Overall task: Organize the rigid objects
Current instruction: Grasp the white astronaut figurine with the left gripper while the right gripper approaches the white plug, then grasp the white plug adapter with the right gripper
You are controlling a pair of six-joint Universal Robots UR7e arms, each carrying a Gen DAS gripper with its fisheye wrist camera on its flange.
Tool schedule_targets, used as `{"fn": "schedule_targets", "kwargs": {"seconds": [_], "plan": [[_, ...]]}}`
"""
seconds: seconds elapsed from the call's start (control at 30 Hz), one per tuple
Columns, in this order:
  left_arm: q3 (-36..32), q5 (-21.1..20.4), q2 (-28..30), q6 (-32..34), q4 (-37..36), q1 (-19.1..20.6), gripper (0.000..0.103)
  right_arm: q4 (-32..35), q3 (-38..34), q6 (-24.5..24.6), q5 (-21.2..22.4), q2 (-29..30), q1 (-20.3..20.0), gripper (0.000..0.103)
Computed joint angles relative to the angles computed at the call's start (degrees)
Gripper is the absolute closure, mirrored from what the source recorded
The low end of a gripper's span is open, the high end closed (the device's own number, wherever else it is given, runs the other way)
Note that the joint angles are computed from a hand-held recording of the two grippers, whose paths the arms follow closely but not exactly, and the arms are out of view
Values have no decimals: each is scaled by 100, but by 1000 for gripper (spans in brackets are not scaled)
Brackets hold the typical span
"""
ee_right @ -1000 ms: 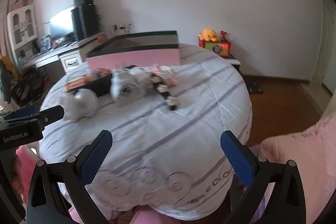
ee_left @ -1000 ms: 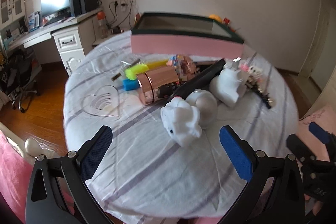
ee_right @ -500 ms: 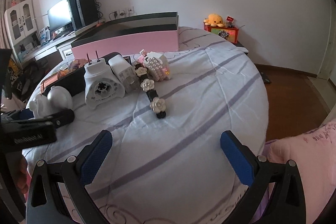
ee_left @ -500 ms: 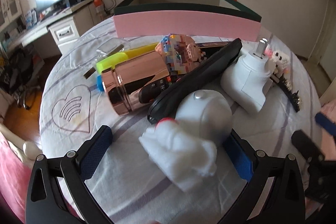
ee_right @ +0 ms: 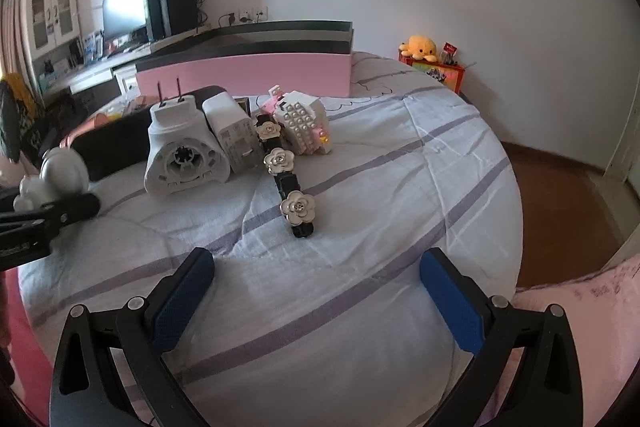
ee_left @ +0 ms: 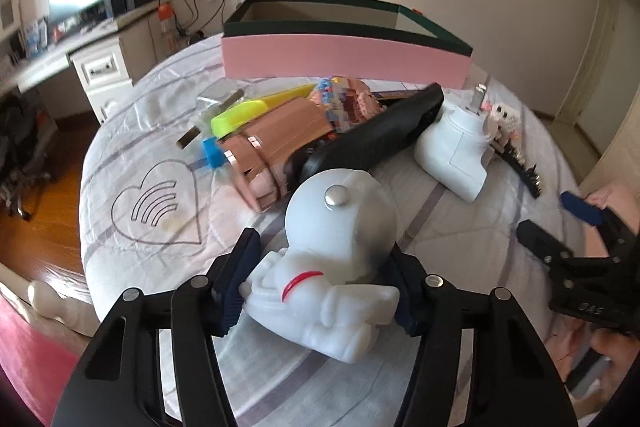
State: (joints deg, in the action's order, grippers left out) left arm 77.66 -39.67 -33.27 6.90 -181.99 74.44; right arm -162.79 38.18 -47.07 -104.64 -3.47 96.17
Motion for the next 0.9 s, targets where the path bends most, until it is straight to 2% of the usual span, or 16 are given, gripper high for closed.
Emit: {"fn": "schedule_targets", "kwargs": {"seconds": [0.13, 0.2, 0.33, 0.47, 0.5, 0.53, 0.57, 0.6, 0.63, 0.67, 0.9], "plan": [[278, -181, -170, -53, -92, 5, 44, 184, -167, 29, -160, 54, 46, 0], [399, -301, -241, -53, -164, 4, 44, 223, -73, 225, -221, -23, 83, 0], [533, -401, -343, -8, -221, 12, 44, -31, 549, 374, 360, -349, 123, 0], [538, -366, -354, 120, -281, 25, 43, -192, 491, 204, 389, -231, 269, 0], [543, -376, -357, 136, -304, 33, 43, -145, 374, 171, 336, -156, 306, 1], [538, -364, -360, 154, -301, 47, 43, -93, 263, 185, 307, -88, 331, 9], [530, -344, -357, 179, -307, 62, 43, 57, 126, 232, 283, -27, 347, 12], [527, -367, -362, 172, -309, 85, 43, 254, 6, 302, 302, 14, 354, 20], [551, -431, -379, 168, -328, 107, 43, 527, -162, 395, 352, 69, 361, 32], [560, -474, -383, 186, -362, 120, 43, 658, -274, 433, 353, 116, 369, 36], [554, -514, -327, 465, -555, 135, 42, 2015, -2100, 521, 249, 1042, 423, 37]]}}
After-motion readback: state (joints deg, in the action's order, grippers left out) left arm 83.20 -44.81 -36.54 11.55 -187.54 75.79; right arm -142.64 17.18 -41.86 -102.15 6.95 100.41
